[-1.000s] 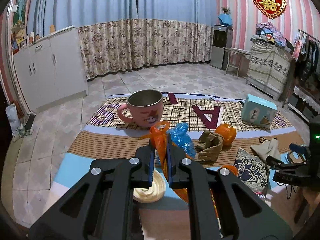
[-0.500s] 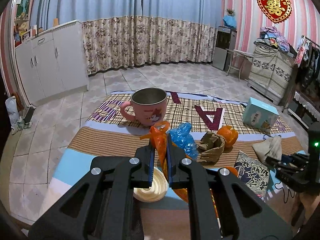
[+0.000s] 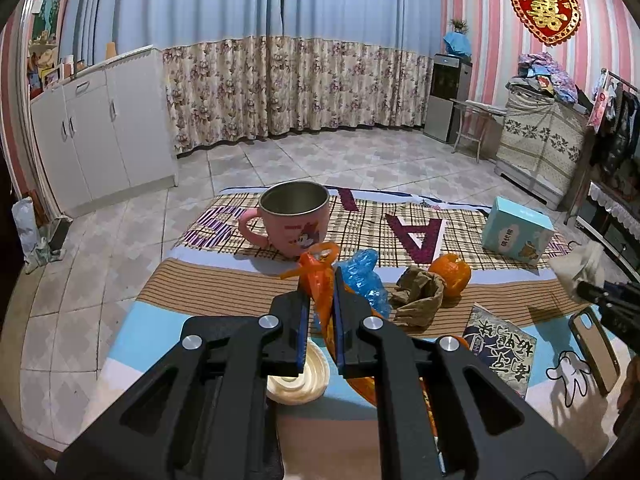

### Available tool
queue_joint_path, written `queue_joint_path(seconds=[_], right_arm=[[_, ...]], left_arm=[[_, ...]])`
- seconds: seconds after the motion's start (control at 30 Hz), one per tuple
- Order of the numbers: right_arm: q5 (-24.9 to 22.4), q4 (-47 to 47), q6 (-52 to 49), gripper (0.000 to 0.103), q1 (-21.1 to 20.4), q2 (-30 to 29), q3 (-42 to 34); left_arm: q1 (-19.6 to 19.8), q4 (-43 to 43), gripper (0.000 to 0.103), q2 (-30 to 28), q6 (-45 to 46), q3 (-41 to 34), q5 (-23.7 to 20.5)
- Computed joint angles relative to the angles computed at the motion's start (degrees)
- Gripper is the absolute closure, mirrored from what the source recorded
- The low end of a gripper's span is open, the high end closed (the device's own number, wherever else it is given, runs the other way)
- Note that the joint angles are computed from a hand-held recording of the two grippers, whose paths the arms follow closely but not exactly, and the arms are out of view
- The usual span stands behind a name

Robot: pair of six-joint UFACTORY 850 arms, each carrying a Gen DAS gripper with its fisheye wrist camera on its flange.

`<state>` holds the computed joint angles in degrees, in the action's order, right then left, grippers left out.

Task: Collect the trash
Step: 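Lift the orange wrapper and grey cloth and carry both over the blue basket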

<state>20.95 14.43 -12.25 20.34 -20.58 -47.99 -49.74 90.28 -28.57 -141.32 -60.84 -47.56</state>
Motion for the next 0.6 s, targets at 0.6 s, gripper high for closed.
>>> queue_joint_path(seconds=[0.6], right_arm=[[2.1, -0.6, 0.3, 0.081, -1.4, 3.9, 4.5]], left_arm=[[-1.1, -0.5, 0.094, -0.9, 2.2, -2.1, -0.1]])
